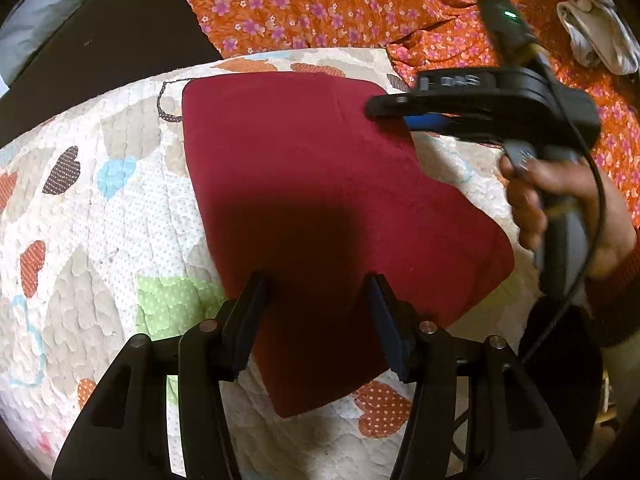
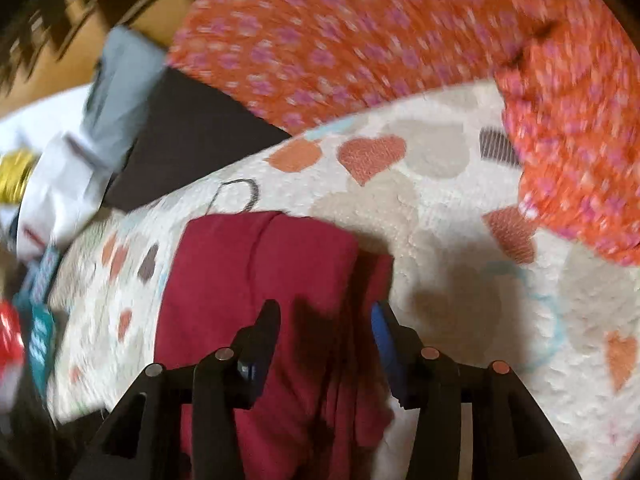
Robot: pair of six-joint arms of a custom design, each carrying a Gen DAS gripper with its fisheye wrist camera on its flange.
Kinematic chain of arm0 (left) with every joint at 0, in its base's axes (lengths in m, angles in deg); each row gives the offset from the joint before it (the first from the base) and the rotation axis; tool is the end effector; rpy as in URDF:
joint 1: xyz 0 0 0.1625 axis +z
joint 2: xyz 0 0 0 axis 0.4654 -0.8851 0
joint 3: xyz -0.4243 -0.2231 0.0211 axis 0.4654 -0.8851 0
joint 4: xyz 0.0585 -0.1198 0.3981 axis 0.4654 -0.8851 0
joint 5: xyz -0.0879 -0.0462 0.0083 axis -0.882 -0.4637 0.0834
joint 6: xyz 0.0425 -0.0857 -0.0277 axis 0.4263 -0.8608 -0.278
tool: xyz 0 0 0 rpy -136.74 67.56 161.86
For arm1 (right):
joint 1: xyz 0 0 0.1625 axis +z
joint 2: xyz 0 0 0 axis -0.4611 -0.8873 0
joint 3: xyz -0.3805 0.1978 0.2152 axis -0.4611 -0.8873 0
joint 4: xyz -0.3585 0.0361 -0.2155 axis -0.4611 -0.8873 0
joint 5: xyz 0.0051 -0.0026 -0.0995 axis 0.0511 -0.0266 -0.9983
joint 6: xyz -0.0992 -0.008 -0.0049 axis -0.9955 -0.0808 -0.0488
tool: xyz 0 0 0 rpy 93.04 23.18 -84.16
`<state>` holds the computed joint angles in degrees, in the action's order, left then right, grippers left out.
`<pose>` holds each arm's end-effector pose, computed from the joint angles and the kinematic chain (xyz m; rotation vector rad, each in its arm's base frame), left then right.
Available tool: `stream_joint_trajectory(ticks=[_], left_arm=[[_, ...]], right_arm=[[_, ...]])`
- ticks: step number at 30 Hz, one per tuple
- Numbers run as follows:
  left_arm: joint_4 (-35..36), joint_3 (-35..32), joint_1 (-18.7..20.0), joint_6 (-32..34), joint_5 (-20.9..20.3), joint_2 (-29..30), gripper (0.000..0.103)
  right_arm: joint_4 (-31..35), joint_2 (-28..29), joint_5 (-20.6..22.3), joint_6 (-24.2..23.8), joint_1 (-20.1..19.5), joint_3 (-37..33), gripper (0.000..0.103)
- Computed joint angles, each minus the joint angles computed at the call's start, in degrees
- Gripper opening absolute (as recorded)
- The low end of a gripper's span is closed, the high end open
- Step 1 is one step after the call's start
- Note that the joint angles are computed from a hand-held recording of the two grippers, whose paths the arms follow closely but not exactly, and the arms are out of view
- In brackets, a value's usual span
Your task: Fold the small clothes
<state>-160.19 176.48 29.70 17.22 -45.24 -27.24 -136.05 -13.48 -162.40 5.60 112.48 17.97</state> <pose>-0.2439 -0.7179 -0.0006 0.8026 2.5504 -0.5136 0.0366 -0.8281 0.2167 0.2155 -2.6354 0.8249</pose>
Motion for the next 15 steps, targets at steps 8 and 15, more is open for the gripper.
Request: stream_joint_trajectory(ticks=[8,15], left_arm=[[-0.23,-0.73,-0.25,0.80,0.46,0.81,0.057],[-0.81,0.17,-0.61,1.07,1.80,0.63,0.057]], right_arm=[[-9.69,6.35,-13.83,-21.17,3.84,-5.35,0.009],[-7.82,5.30,-12.72,-15.80,2.24,-4.35,0.012]])
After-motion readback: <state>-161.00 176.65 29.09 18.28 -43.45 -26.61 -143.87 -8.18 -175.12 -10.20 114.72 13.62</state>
